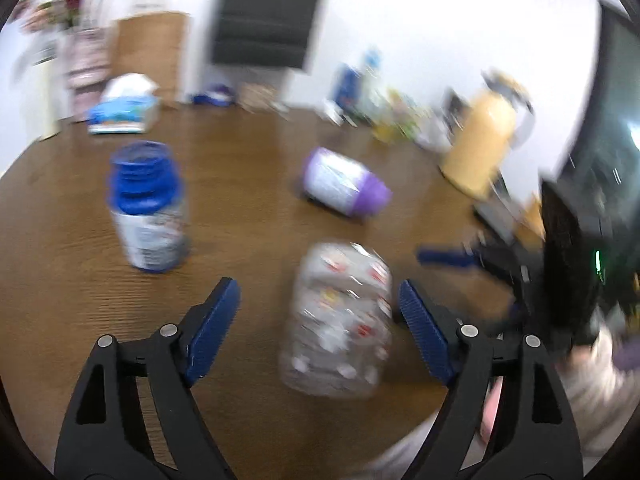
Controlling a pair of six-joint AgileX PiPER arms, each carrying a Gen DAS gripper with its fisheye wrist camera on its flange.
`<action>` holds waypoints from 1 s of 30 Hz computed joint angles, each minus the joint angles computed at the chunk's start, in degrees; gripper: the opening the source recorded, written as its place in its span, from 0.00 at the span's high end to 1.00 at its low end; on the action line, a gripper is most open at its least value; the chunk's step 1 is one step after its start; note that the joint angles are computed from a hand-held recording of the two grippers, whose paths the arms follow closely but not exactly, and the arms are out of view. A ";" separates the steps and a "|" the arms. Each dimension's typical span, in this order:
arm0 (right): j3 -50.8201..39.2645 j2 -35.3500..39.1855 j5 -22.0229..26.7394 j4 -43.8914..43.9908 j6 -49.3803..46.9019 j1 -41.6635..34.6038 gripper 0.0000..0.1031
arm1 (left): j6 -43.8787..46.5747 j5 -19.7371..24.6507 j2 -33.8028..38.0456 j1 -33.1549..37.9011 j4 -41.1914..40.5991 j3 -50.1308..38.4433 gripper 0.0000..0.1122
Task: Flip cup upright
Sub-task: 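Grasp the clear cup with the left gripper while the right gripper takes it upright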
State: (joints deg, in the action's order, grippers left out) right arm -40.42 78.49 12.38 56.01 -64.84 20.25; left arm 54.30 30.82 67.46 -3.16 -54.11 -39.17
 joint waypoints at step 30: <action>-39.24 24.97 49.39 25.30 10.66 -11.11 0.31 | 38.10 -8.59 -1.18 2.04 -26.11 -6.86 0.47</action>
